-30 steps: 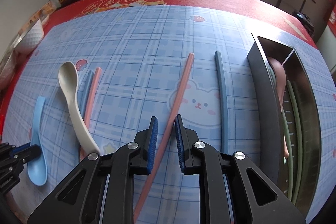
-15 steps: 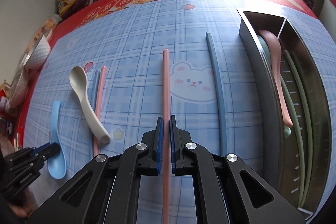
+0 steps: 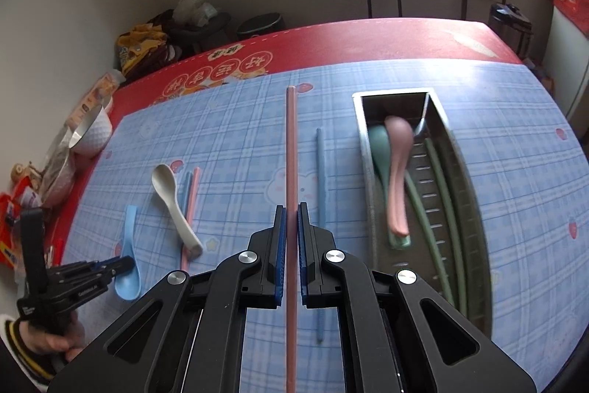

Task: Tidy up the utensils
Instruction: 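Carry the pink chopstick into the steel caddy and open the right gripper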

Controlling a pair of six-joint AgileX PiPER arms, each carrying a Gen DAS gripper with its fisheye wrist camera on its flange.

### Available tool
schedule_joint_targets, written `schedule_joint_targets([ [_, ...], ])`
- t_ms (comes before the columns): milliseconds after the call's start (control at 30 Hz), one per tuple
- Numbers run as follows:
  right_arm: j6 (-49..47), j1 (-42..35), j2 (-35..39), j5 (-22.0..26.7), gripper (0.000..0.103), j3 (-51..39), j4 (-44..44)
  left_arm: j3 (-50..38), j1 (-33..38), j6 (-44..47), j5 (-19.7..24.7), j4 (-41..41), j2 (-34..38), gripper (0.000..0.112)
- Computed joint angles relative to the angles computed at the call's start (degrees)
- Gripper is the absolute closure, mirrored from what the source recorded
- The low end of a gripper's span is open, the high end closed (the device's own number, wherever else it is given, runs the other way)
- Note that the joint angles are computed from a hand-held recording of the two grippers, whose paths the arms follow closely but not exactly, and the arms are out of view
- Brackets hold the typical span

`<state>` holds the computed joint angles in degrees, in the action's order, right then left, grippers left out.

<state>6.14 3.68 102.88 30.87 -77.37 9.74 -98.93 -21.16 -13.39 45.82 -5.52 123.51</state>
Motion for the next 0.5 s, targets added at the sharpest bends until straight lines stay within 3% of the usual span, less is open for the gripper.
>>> schedule_joint_targets([
  [233,3.63,-6.50,0.85,0.84,0.097,0.31,-7.33,0.30,-0.13,-1.36,0.21,0.29,-0.41,0.104],
  [500,3.02,-8.03,3.42,1.65,0.097,0.18,-10.73,0.42,-0.63,-2.37,0.12,0.61,-2.32,0.106],
])
